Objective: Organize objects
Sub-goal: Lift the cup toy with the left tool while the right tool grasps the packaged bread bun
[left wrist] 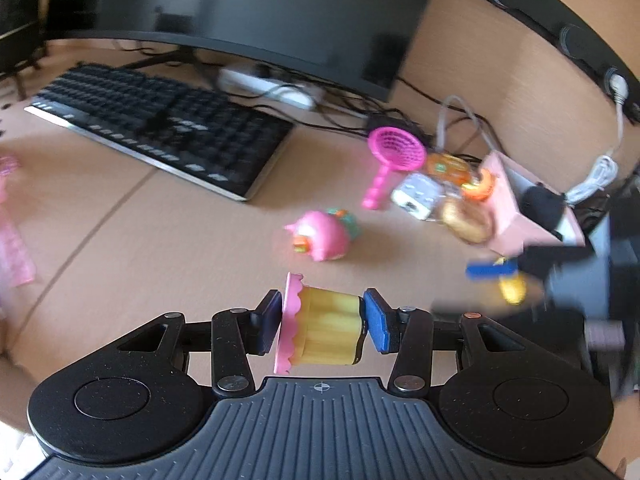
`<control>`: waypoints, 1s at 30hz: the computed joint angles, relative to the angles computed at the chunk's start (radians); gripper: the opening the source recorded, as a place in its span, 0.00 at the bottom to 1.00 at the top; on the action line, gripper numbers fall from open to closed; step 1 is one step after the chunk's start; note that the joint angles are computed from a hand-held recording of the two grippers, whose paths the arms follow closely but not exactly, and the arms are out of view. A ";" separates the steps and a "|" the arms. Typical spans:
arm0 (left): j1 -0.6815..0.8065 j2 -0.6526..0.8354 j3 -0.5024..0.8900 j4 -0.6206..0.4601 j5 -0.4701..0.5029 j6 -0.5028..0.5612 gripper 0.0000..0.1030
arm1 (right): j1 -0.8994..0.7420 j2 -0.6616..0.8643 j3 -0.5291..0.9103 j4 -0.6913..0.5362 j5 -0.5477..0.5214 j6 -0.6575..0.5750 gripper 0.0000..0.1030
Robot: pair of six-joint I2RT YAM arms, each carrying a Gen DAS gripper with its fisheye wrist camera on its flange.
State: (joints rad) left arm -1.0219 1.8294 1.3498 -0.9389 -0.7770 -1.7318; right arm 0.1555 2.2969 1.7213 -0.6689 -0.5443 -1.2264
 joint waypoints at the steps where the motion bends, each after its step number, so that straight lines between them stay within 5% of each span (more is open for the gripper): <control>1: 0.010 0.008 0.008 0.027 0.002 0.035 0.48 | -0.024 -0.033 -0.060 0.005 -0.013 -0.048 0.63; 5: 0.038 0.038 0.041 0.093 0.013 0.139 0.48 | -0.109 -0.132 -0.200 0.063 -0.095 -0.109 0.71; 9: 0.037 0.042 0.061 0.105 0.007 0.185 0.48 | -0.099 -0.174 -0.294 0.379 -0.112 -0.019 0.79; 13: 0.016 0.035 0.065 0.065 -0.012 0.118 0.48 | -0.029 -0.054 -0.079 0.324 -0.016 0.053 0.79; 21: -0.040 0.027 0.057 -0.015 -0.067 -0.095 0.48 | 0.093 0.336 0.582 -0.045 0.202 0.225 0.79; 26: -0.044 0.020 0.062 -0.065 -0.081 -0.165 0.48 | 0.102 0.272 0.495 -0.083 0.159 0.254 0.67; 30: -0.020 0.008 0.062 -0.040 -0.077 -0.071 0.48 | 0.061 0.091 0.179 -0.006 0.096 0.193 0.66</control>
